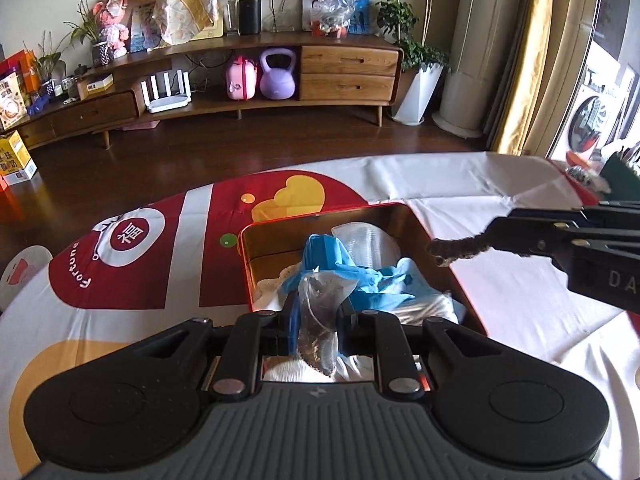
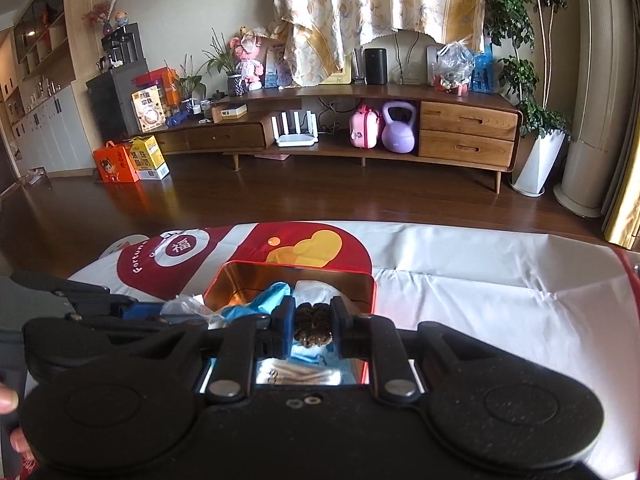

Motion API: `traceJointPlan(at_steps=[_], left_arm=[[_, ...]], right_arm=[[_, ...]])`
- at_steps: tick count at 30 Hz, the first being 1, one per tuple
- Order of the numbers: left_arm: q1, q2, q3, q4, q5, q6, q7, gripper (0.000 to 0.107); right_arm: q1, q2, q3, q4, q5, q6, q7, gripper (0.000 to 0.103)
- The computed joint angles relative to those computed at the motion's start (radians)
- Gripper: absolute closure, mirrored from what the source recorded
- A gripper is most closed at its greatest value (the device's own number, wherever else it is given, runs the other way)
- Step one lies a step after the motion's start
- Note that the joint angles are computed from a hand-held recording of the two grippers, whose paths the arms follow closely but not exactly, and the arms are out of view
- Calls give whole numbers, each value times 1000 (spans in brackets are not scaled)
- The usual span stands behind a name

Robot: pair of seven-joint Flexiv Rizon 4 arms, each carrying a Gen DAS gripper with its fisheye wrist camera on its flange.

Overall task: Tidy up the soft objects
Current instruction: 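Open both grippers to drop the tea bag and hair tie into the red tin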

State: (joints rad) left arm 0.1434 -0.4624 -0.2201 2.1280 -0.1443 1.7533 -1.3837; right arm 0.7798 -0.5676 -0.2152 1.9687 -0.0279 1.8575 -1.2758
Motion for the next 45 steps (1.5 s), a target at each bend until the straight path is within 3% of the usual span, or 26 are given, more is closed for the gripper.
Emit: traceJointPlan(at_steps=[9, 15, 29, 37, 45], left_arm=[[-71, -88, 72, -96, -29, -39, 13, 89], [-81, -127, 73, -127, -38, -48, 22, 89], [-70, -167, 57, -132, -44, -45, 29, 89], [-110, -168, 102, -132, -35, -34, 27, 89], [-87, -147, 79, -113, -52, -42, 6, 84]], right_arm=[[-78, -99, 64, -101, -40, -18, 43, 85], [-106, -131, 90, -120, -70, -35, 64, 85], [-162, -151, 152, -117, -129, -60, 83, 79], [-211, -148, 201, -115, -160, -64, 93, 74], [-187, -119, 176, -75, -142, -28, 90, 65]])
